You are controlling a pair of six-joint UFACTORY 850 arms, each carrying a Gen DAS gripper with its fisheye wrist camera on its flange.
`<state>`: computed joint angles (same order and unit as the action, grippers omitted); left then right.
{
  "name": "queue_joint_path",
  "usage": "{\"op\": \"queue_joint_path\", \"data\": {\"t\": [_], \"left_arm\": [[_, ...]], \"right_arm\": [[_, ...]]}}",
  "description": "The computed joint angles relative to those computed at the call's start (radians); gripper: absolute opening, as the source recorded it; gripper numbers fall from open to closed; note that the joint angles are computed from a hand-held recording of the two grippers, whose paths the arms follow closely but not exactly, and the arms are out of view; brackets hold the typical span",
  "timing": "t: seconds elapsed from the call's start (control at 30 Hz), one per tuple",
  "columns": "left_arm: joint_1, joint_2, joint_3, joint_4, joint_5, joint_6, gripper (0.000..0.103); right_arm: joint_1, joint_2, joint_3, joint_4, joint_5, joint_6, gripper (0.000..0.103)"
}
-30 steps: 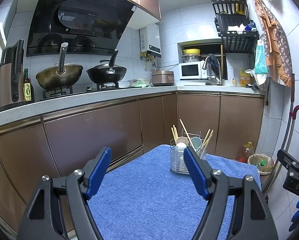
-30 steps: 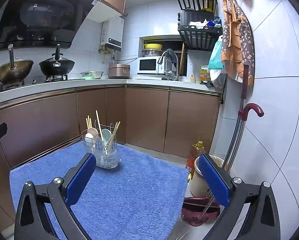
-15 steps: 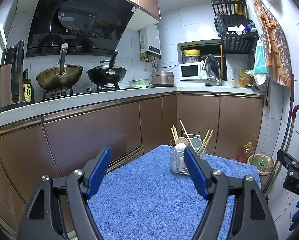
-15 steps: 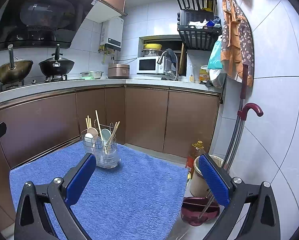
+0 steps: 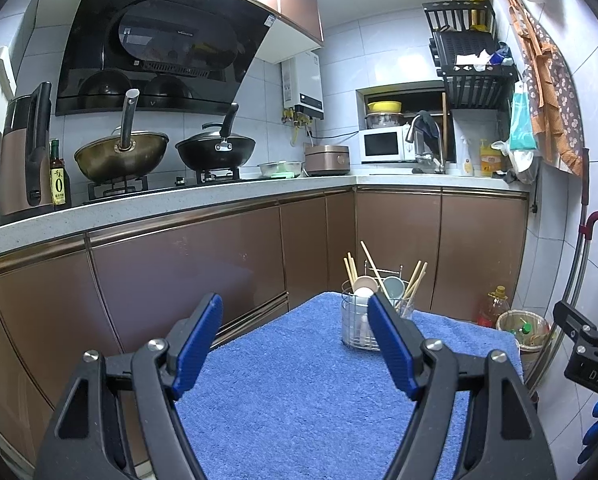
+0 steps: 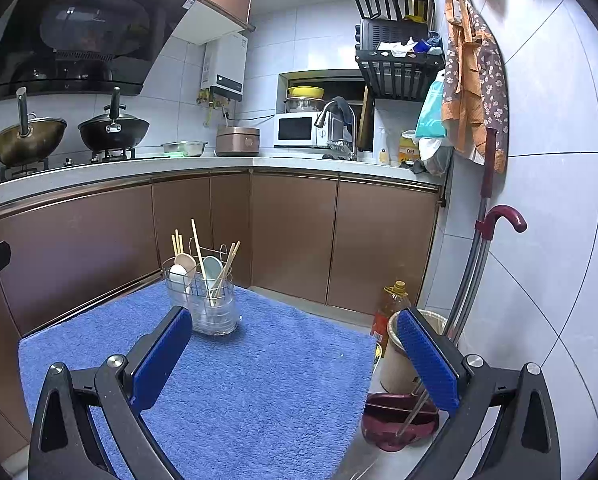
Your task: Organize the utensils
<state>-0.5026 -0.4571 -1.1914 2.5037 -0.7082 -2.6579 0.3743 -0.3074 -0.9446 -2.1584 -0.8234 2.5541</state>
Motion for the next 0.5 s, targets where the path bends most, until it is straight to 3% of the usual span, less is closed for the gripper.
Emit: {"op": "queue_joint_path", "data": {"t": [0.5], "left_arm": [[-0.001, 0.001, 0.005, 0.000, 0.002, 0.001, 0.073]], "right_arm": [[0.003, 0.003, 0.003, 0.002, -0.002, 0.000, 0.103]]}}
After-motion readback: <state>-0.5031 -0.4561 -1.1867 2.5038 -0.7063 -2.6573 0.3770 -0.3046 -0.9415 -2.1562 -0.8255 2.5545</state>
